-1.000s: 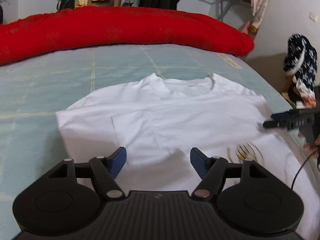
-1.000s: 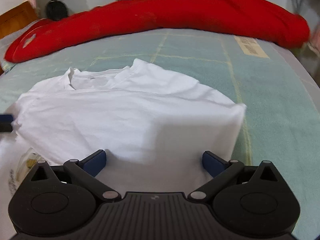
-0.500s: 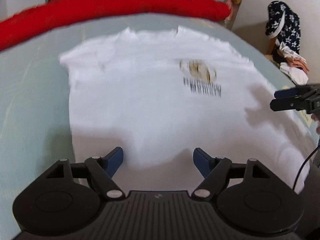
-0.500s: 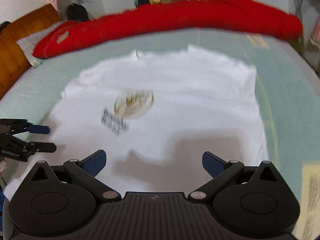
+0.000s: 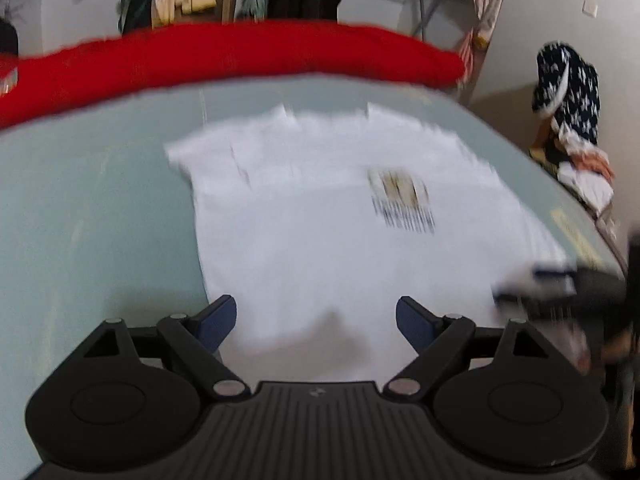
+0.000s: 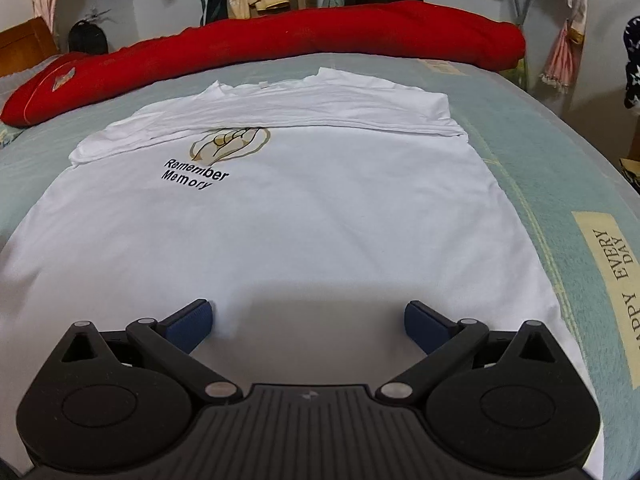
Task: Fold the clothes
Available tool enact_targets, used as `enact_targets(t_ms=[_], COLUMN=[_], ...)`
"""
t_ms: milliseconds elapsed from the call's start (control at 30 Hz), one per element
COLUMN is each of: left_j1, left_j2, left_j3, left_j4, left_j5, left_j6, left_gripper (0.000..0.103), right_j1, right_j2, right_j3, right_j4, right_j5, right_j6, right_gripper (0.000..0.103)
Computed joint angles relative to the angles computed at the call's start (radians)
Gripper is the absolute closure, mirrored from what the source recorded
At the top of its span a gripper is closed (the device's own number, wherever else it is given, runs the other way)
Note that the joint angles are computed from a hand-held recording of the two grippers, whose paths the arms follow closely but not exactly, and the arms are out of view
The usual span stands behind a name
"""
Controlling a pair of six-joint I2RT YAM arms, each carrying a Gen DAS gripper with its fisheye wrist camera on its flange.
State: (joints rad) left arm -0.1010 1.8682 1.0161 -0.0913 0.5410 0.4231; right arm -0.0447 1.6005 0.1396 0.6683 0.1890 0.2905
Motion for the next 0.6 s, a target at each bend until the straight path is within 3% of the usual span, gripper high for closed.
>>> enact_targets(t_ms=[167,333,400,533,600], left_j1=[-0.068,-0.113,-0.111,-0.078,-0.076], left_j2=[0.311,0.632,0.703,0.698,0.674], left_j3=[0.5,0.899,0.972,0.895,0.878], left_j4=[-0.173,-0.258,-0.272,-0.181,-0.19], left_j5=[0.022,-0.015,-0.056,-0.063,-0.139], left_j6=[-0.18,-0.299,-0.33,-0.347,-0.341], left_gripper=[0.016,0.016,0.016,0.018,0.019], right_j1=[0.027,0.06,0.063,0.049,0.043], right_j2=[0.072,0.09,0.103,0.125,0.124], right_j3=[-0.017,-0.019,-0.025,-0.047,-0.054], right_j4=[0.112,0.135,0.163,0.225,0.238], right_j5=[0.05,0.1,0.105,0.086,0.076], right_j6=[0.034,0.074,0.076,0.058,0.049], right_gripper=[0.0,0.0,0.0,0.0,0.0])
